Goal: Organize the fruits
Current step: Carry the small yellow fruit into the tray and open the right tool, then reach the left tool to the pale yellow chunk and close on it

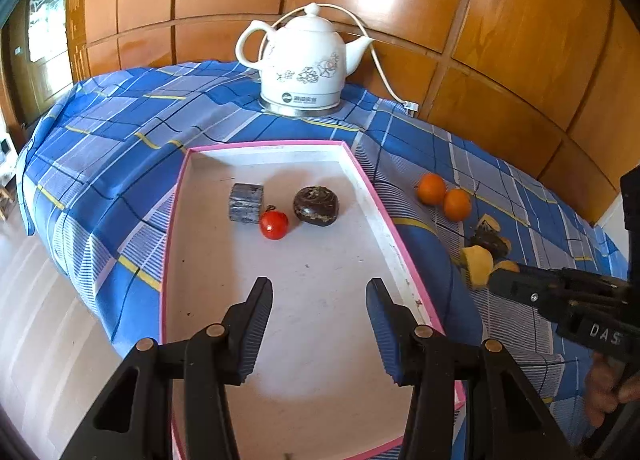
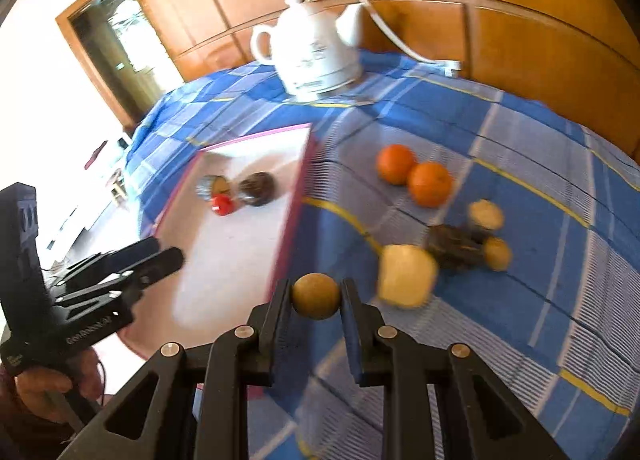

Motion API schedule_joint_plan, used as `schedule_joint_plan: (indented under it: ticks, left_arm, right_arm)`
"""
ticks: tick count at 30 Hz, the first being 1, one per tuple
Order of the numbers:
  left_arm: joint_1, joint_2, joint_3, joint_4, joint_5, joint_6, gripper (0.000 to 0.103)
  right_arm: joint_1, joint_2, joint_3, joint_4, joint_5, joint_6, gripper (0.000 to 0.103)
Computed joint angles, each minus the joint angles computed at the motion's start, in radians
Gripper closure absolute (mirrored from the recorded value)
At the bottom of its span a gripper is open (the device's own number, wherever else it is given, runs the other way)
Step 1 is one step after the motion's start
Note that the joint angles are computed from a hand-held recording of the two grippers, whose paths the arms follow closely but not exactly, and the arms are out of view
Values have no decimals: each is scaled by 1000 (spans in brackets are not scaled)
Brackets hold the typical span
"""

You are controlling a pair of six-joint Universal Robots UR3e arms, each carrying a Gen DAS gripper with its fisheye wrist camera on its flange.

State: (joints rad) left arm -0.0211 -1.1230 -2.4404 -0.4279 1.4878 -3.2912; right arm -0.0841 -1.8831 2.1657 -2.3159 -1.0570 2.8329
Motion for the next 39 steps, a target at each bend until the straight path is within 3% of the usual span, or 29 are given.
schedule_joint_plan:
  ticks: [7, 15, 19, 28, 39]
  left_arm:
    - [92, 98, -45, -57, -27, 25, 53]
    - [165, 171, -85, -109, -52, 55, 53]
    - [171, 175, -100, -112, -61, 62, 53]
    - [129, 139, -96, -72, -53, 54, 53]
    - [18, 60, -48, -19, -21, 42, 53]
  right_arm:
    - [126, 112, -69, -79, -10, 47, 79]
    - [272, 328, -219, -158, -100, 130, 78]
    - [286, 365, -239, -169, -104, 160, 72]
    - [71, 124, -44, -112, -23, 126, 71]
    - [-348, -231, 104, 236, -15, -136, 71]
